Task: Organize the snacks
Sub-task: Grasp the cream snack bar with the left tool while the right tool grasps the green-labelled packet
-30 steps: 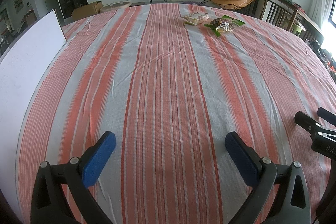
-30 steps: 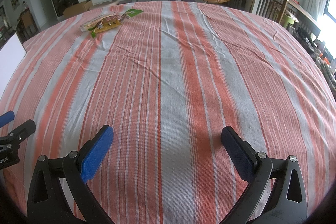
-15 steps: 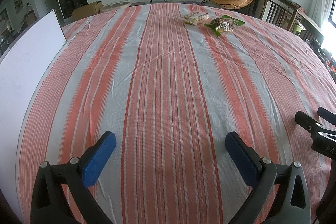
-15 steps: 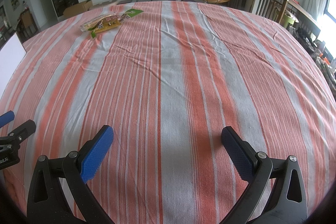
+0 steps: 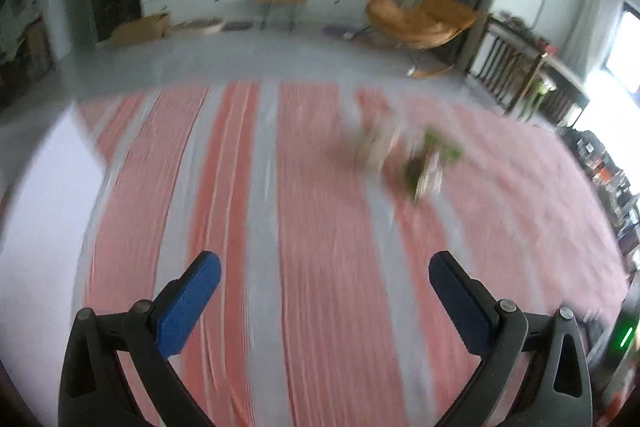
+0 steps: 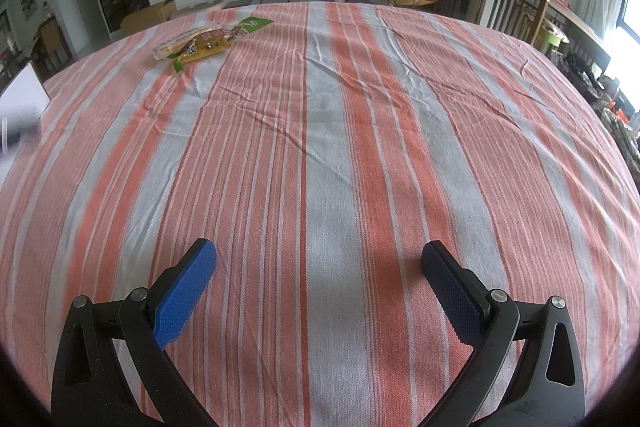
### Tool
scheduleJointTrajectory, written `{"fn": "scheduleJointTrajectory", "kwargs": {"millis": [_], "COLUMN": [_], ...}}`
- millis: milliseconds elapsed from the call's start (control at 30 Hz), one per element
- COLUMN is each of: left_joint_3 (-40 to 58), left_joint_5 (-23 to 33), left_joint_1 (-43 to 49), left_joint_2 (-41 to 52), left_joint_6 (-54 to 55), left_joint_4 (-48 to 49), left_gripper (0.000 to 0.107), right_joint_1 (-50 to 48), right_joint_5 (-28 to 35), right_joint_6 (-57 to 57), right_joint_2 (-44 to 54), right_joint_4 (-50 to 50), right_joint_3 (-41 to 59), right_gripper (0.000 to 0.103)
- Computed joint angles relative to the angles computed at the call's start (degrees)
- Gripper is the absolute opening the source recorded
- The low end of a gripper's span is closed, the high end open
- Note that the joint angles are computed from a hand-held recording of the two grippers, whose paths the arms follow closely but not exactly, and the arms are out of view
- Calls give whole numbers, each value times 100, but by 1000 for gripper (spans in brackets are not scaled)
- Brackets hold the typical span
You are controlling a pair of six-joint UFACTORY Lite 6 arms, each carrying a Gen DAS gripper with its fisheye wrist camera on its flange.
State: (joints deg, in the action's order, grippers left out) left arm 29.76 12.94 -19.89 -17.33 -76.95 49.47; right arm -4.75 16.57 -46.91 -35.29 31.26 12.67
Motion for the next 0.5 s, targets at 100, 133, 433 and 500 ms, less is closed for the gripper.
{"fn": "scheduleJointTrajectory", "kwargs": {"millis": [100,133,433,500], "left_joint_3": [1645,2231,6856,6780], "left_joint_5": [-249,-180,1459,1124], "left_joint_1": [428,427,341,272], "left_joint_2": [1524,2066,6560,6672], "left_joint_6": [1799,2399,4537,4405], "left_joint_4": [-1055,-1500,-2783,-2634], "left_gripper": [103,103,82,65], "right_joint_1": [81,70,63,58], "right_joint_5": [-77,-67,-65,-60], "right_joint_6": [373,358,342,340], "right_joint_2": [-10,-17,-21,-28], "right_joint_4": [-262,-252,-242,-243], "right_joint_3": [-18,-17,-21,-24], "right_gripper": [103,103,103,103]}}
